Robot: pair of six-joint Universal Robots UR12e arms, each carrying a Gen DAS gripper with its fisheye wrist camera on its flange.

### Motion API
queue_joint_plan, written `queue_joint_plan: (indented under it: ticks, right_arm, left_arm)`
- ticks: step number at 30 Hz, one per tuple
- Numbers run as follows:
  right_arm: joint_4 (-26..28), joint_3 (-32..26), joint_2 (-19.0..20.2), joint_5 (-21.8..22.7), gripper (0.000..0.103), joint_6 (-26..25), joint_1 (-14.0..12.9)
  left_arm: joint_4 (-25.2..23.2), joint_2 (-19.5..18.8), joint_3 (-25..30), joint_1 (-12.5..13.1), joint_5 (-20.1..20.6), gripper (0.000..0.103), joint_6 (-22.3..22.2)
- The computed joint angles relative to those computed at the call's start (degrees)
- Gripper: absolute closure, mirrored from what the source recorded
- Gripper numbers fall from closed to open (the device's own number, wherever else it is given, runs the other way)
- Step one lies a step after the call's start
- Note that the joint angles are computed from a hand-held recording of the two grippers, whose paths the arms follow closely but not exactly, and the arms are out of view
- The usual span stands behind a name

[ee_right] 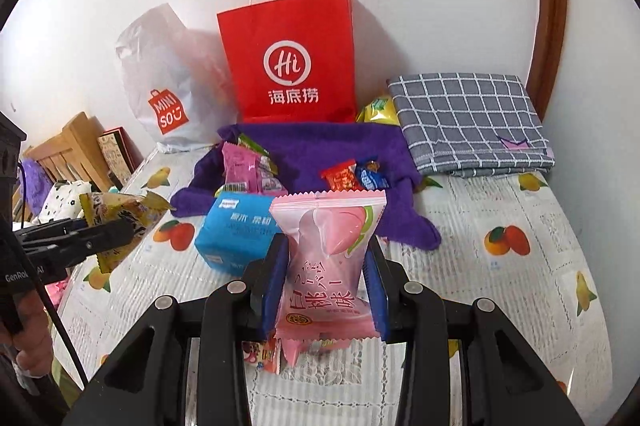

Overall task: Organize snacks
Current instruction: 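Carry the yellow chip bag and pink candy with both tools over the towel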

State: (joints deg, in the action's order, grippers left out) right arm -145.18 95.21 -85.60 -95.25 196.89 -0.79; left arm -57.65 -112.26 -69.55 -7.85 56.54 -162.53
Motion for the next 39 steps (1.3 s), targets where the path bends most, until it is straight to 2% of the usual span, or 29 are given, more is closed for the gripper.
queue_joint_plan:
  ticks: [2,22,39]
  right_arm:
    - [-0.4,-0.2,0.2,0.0,0.066,-0.1,-0.2]
    - [-1.0,-4.8,4.6,0.8,0.066,-0.5,-1.7]
    - [-0.6,-9.2,9.0,1.3,0.066,-2.7,-2.8]
  left_arm:
    - [0.2,-0.4,0.4,0.0,-0.8,0.064,-0.2]
    - [1.2,-5.1,7.2,-0.8,0.6,0.064,-1.7]
    - [0.0,-9.8,14.3,-1.9,3.2,0.064,-0.7]
